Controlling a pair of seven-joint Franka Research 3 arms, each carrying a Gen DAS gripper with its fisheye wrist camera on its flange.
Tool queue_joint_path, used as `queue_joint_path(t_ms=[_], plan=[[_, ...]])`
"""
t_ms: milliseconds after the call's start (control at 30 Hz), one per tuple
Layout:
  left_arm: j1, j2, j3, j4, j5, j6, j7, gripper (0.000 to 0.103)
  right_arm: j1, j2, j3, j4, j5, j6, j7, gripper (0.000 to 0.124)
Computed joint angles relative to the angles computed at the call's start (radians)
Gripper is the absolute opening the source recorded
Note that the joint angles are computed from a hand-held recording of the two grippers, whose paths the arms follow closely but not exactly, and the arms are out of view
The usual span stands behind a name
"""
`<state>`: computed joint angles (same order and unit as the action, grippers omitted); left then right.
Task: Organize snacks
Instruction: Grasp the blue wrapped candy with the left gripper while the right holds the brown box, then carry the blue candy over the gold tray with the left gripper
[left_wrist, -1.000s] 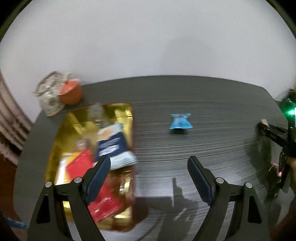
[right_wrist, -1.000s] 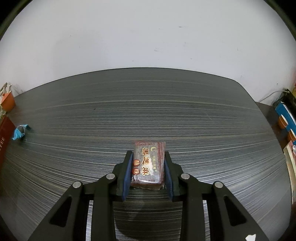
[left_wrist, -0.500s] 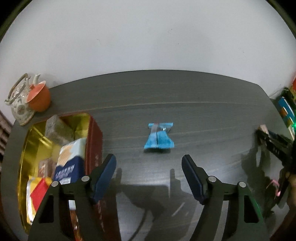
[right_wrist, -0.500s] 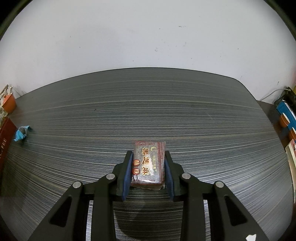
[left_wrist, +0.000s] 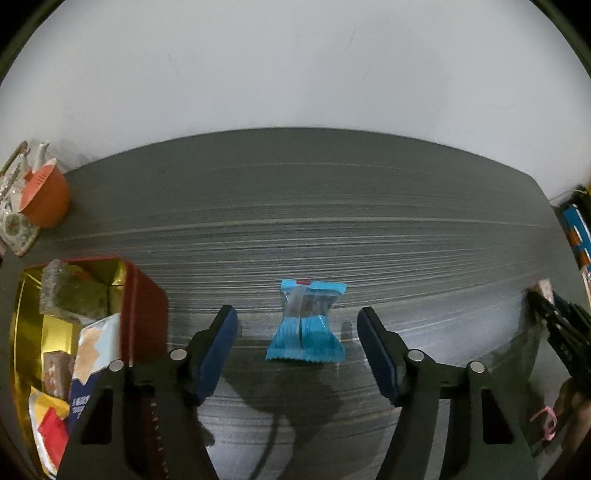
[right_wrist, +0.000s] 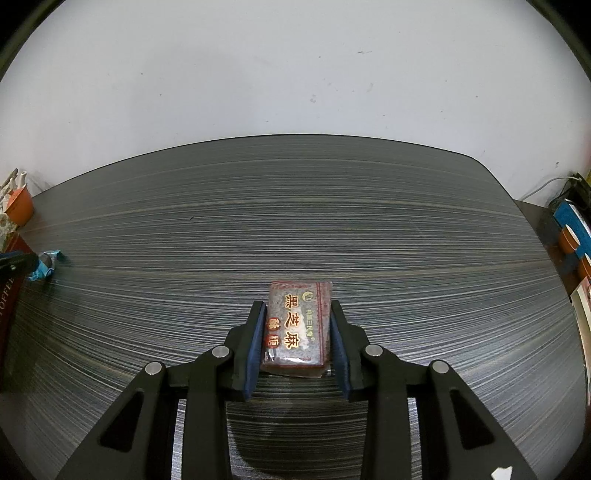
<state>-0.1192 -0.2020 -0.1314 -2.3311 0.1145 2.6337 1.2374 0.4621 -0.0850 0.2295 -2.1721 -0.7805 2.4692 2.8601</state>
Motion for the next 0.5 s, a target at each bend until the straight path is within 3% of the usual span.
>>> queue_joint_path(t_ms=[100,267,500], plan=[[0.004,0.032,-0.003,0.027,0.007,-0.017,-0.008,0.060,0.000,0.000,0.000,0.000,0.000,0.000,0.000,0.032],[0.011,0.062,-0.004,0.059,0.001,-0.051,-0.015,0.037,0.000,0.000,0.000,0.000,0.000,-0.001,0.000,0.032],[0.017,0.037,-0.016,0.035,0.045,-0.066,-0.065,0.033,0.000,-0.001,0.000,-0.001,0.001,0.000,-0.001,0.032]])
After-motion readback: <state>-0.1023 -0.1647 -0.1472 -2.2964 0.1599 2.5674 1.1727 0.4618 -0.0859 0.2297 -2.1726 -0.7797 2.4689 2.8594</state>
